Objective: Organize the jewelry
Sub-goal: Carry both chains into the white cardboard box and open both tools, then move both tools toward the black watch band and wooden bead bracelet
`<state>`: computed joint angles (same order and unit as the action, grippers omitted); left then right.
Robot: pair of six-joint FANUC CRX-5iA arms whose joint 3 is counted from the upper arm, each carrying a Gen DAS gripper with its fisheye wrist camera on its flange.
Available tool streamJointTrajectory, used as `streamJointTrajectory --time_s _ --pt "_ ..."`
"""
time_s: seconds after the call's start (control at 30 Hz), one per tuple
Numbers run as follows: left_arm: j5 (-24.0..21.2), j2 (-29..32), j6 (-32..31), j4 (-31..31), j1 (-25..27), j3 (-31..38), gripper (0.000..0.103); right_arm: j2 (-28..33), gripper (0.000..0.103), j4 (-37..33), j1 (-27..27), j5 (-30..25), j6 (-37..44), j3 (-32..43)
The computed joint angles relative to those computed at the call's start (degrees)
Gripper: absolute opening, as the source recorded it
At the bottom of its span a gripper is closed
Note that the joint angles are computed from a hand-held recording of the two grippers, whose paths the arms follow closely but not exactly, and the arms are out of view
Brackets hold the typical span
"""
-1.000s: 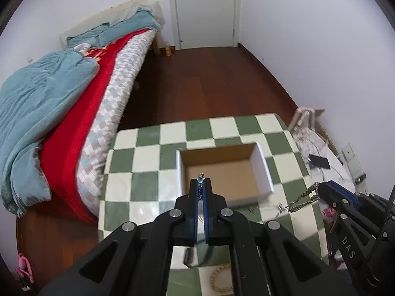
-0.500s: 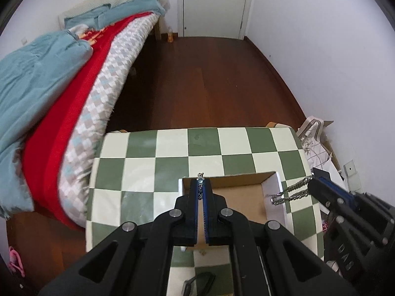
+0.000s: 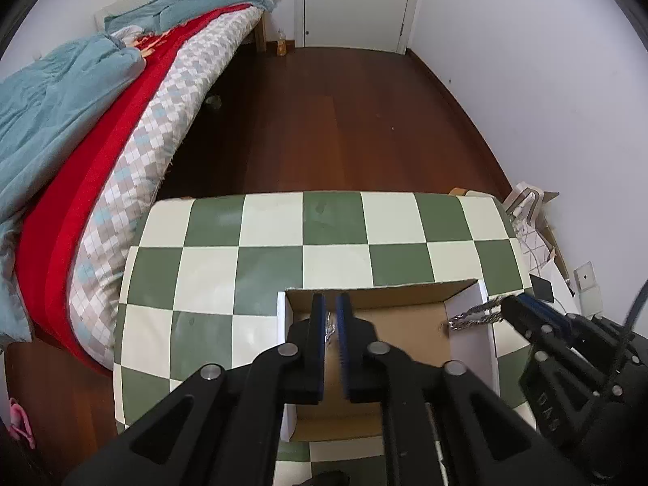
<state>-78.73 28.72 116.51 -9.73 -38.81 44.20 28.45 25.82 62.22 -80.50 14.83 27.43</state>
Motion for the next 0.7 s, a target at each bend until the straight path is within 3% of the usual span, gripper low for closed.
streamJointTrajectory --time_s 0.03,0.07,0.1,0.13,0.17,0.2,0.33,0.7 --pt "-0.4 0.3 0.0 -0.7 -0.2 0.7 0.010 0.4 0.013 -0.4 0.0 -0.8 0.7 0.8" --pt "-1.4 0.7 0.0 -2.2 -0.7 1.8 0.023 0.8 0.019 -0.7 -0.1 -1.6 1.2 1.4" --pt "-1.9 0.9 0.0 -3.3 -1.1 2.5 0.052 1.1 0.041 -0.7 0.0 -2.2 1.6 1.8" --pt "-2.0 0.8 0.1 -4.1 -1.4 2.7 0.072 1.1 0.069 -0.5 0.2 -2.6 1.8 2.0" --pt "-2.5 0.7 0.6 -5.6 -1.9 3.2 0.093 1.1 0.081 -0.2 0.4 -2.8 2.0 2.0" --pt "-2.5 0.3 1.4 -6.8 -2.1 3.1 0.097 1.0 0.087 0.1 0.7 -3.1 1.9 2.0" --pt "-1.8 -1.7 2.8 -8.9 -2.7 1.3 0.101 1.1 0.096 0.6 1.6 -5.9 1.4 2.6" --pt "-1.0 -8.7 7.4 -14.4 -5.4 -5.7 0.102 -1.8 0.099 2.0 5.3 -6.8 -4.4 -1.3"
